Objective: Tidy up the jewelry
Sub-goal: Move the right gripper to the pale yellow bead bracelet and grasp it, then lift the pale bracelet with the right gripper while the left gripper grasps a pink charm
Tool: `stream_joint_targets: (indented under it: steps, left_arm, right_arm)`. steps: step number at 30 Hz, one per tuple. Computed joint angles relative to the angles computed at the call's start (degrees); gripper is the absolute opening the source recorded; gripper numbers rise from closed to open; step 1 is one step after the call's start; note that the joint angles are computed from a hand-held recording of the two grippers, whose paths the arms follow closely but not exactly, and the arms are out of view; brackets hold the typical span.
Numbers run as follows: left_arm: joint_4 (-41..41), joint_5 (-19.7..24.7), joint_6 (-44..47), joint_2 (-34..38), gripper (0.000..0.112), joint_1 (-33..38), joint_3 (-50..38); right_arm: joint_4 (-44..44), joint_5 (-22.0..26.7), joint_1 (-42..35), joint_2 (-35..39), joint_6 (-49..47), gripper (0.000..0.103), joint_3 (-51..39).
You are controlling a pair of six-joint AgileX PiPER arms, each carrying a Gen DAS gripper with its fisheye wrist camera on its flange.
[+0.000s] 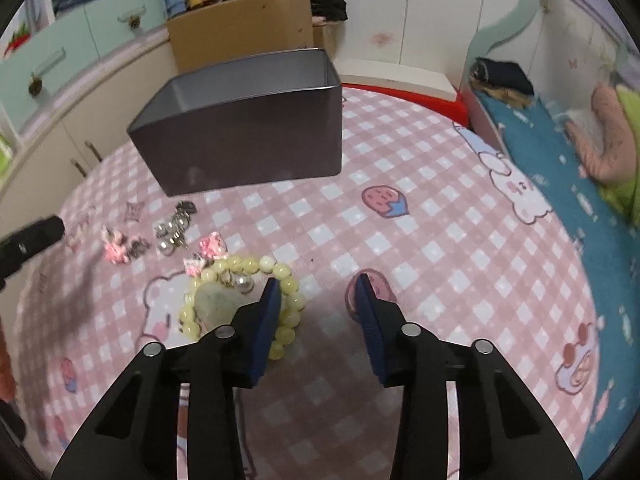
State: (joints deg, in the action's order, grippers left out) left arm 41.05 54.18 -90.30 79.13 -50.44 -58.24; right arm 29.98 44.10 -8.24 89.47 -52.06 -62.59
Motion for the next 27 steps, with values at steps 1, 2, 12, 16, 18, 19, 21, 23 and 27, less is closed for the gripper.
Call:
stream_joint_targets:
  steps: [1, 2, 12, 16, 18, 19, 21, 23, 27]
  left_arm:
    - [-0.29, -0.33, 0.2, 0.18, 0.078, 0.17, -0.03]
    - [-0.5, -0.55, 0.28, 0.4, 0.078, 0.18, -0.1]
    - [-2.83, -3.32, 1.17, 4.89, 0.079, 1.12, -1.75]
    - [-2.76, -3.68, 2.24, 6.77, 0.079, 1.02, -3.18]
    - [-2.51, -3.58, 2.83, 7.69, 0.079, 0.72, -3.84]
    - [-2.21, -3.44, 2.93, 7.9, 0.079, 0.56, -3.91]
    - [-1.62, -2.49, 2.74, 8.28, 0.079, 0.61, -4.14]
    - [-1.78, -3.38, 1.77, 7.57, 0.079, 1.73, -3.36]
    - [-2.53, -5.45, 1.3, 7.66, 0.078, 4.43, -3.26]
  right_arm:
    - [-0.09, 0.48, -0.03, -0.08, -0.11, 0.031, -0.06]
    - [0.08, 1.13, -0.32, -0.21, -0.76, 0.027, -0.09]
    - [11.36, 7.89, -10.55, -2.06, -12.46, 0.01, 2.43]
    - [14.21, 11.54, -13.89, -3.59, -14.11, 0.01, 1.84]
    - [15.6, 13.47, -15.27, -4.4, -14.84, 0.01, 1.5]
    - [16.32, 14.74, -16.14, -4.95, -15.26, 0.01, 1.26]
    - [17.23, 16.08, -16.97, -5.28, -15.48, 0.01, 0.6]
    - [17.73, 17.24, -17.45, -5.01, -15.34, 0.01, -0.46]
    - [18.16, 18.67, -18.14, -5.03, -15.02, 0.01, -1.34]
